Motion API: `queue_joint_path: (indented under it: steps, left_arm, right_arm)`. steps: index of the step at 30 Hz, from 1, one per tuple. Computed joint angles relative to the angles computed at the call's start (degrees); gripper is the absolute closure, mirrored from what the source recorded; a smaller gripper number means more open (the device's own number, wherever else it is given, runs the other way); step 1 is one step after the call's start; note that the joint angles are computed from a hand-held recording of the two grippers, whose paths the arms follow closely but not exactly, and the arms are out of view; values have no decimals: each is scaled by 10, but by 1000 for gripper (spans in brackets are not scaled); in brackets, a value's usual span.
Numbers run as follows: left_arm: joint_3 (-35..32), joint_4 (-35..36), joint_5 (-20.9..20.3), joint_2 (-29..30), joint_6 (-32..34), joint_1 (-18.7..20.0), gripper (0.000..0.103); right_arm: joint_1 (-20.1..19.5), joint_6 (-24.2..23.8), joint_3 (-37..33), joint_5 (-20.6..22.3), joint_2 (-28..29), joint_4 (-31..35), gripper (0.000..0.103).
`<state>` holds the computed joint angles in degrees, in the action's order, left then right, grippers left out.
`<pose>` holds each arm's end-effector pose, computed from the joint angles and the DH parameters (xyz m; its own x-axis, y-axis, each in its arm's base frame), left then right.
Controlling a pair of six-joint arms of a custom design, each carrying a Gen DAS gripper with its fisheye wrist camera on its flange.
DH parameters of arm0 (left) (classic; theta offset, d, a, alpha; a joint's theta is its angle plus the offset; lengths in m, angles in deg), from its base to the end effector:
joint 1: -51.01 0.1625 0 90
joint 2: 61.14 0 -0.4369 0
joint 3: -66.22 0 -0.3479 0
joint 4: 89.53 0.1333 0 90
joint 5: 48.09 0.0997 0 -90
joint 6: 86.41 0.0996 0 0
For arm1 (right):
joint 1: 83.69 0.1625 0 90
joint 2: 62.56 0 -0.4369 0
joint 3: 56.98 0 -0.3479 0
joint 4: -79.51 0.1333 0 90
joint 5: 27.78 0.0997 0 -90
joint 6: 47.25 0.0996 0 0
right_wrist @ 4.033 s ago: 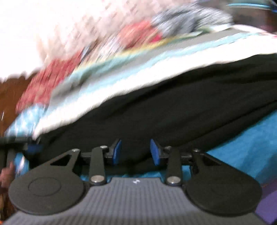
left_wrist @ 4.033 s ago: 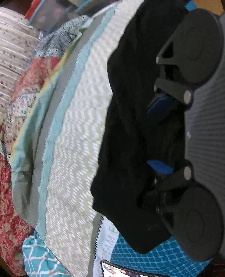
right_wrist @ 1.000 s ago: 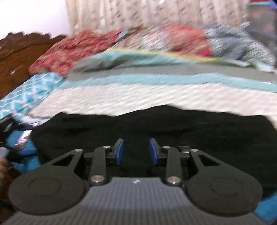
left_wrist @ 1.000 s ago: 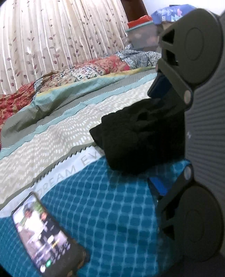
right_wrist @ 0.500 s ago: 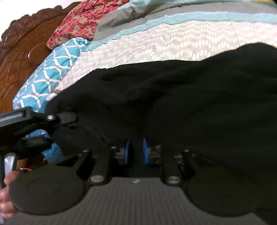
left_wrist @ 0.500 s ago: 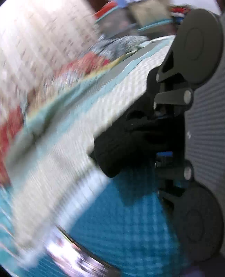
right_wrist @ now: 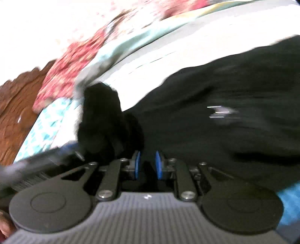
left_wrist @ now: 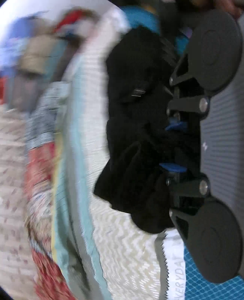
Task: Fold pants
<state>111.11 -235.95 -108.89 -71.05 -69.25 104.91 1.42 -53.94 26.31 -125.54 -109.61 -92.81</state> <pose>-0.3480 -0.7859 -0.0062 -0.6125 0.5756 -0.5417 0.7631 0.6094 -0.2153 0.0582 -0.7261 0.2800 -0.9792 0.0996 0.1769 -0.0553 0.7076 -0.7045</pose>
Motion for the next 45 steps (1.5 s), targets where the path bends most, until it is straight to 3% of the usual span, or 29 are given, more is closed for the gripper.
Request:
queue_joint_path:
  steps: [2, 4, 7, 11, 15, 18, 21, 25, 30, 32, 34, 36, 41, 43, 45]
  left_arm:
    - [8, 16, 21, 7, 35, -9, 59]
    - [59, -20, 27, -12, 85, -15, 49]
    - [106, -31, 38, -37, 117, -21, 47]
    - [161, -41, 18, -87, 81, -17, 45]
    - [182, -61, -32, -125, -22, -2, 41]
    - [165, -51, -55, -134, -120, 15, 41]
    - [158, -54, -61, -138, -178, 27, 41]
    - [142, -46, -65, -137, -246, 43, 36]
    - [70, 17, -77, -109, -336, 65, 21]
    - [39, 43, -74, -95, -346, 66, 20]
    - [17, 61, -85, -83, -344, 66, 5]
    - [-6, 79, -89, -68, -338, 67, 2]
    - [-51, 148, -98, -36, -355, 73, 6]
    - [-40, 147, -76, -34, -342, 70, 13]
    - [-13, 123, -50, -40, -314, 63, 18]
  right_arm:
    - [-6, 13, 28, -6, -17, -27, 81]
    - [-9, 7, 46, -9, -26, -53, 81]
    - [-3, -14, 45, -8, -21, -88, 81]
    - [4, -50, 3, 27, 1, -91, 78]
    - [21, -127, -78, 59, 43, -49, 73]
    - [21, -164, -116, 64, 65, -12, 73]
    - [8, -139, -142, -5, 84, 57, 75]
    - [-41, -81, -101, 64, 62, 57, 78]
    - [-17, -94, -102, 10, 63, 52, 74]
    - [-15, -78, -90, 2, 56, 36, 67]
    - [-17, -63, -68, 16, 42, 12, 67]
    - [-14, -70, -49, 25, 31, -13, 67]
    - [-13, -88, -42, 12, 33, -7, 66]
    - [-14, -86, -55, -26, 44, 25, 66]
    - [-26, -82, -51, -1, 46, 16, 67]
